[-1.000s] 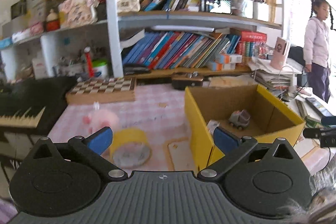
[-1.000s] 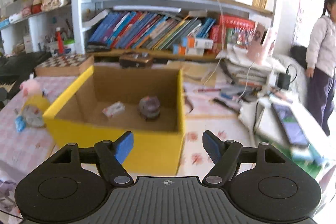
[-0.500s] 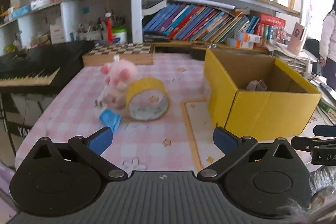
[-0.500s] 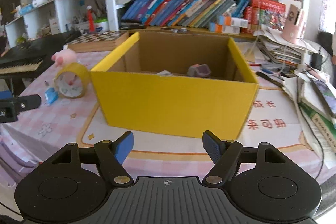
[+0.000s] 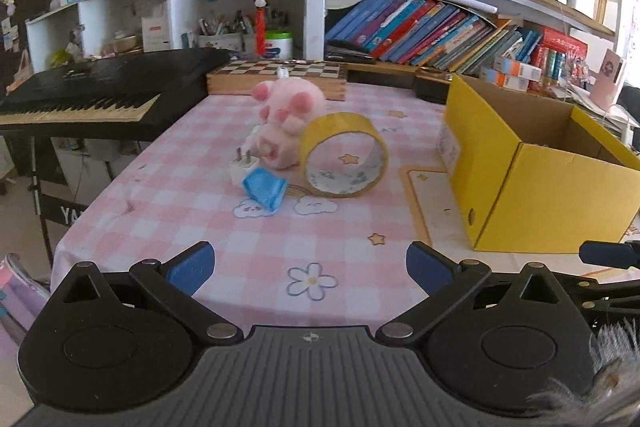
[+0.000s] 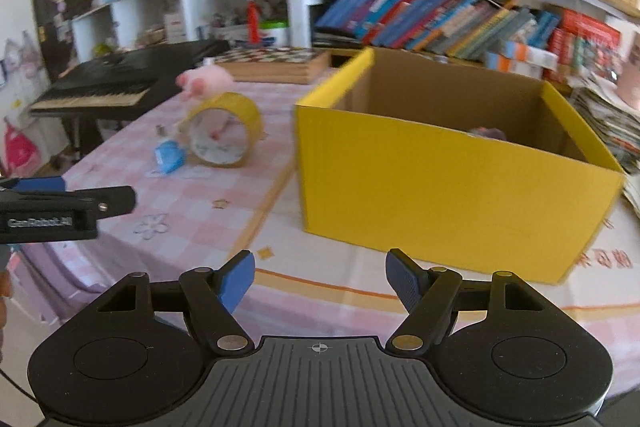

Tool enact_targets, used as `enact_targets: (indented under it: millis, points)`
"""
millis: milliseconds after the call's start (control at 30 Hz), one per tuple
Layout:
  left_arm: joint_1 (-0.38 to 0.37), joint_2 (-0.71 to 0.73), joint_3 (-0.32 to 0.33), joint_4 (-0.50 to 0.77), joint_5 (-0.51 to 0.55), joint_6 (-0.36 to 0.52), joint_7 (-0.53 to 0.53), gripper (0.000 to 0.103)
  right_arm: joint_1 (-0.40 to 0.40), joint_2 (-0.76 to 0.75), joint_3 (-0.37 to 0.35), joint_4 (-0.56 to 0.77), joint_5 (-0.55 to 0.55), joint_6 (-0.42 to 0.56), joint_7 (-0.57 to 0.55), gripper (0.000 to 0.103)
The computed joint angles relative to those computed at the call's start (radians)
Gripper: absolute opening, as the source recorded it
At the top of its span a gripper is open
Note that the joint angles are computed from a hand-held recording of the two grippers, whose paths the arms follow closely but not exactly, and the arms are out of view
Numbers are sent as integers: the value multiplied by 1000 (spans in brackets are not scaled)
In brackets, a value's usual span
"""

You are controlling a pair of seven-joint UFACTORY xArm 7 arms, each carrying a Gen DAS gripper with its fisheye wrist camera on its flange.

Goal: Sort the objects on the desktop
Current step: 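Lift both open tools out of the yellow box back toward the table, then reach left gripper to the blue plastic item and close on it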

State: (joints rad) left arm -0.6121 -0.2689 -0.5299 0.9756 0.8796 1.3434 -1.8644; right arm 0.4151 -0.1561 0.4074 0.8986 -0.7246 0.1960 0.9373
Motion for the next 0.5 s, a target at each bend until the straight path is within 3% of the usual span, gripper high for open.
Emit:
enact_targets:
  millis: [200,500]
  points:
    - [6,-42,-4,-40,-7,32,-20,103,1,68,13,65,-143,-31,105,74]
    - [49,-132,-13,-123,-14,46,-9,103,109,213,-66,232,-413,-34,284,74]
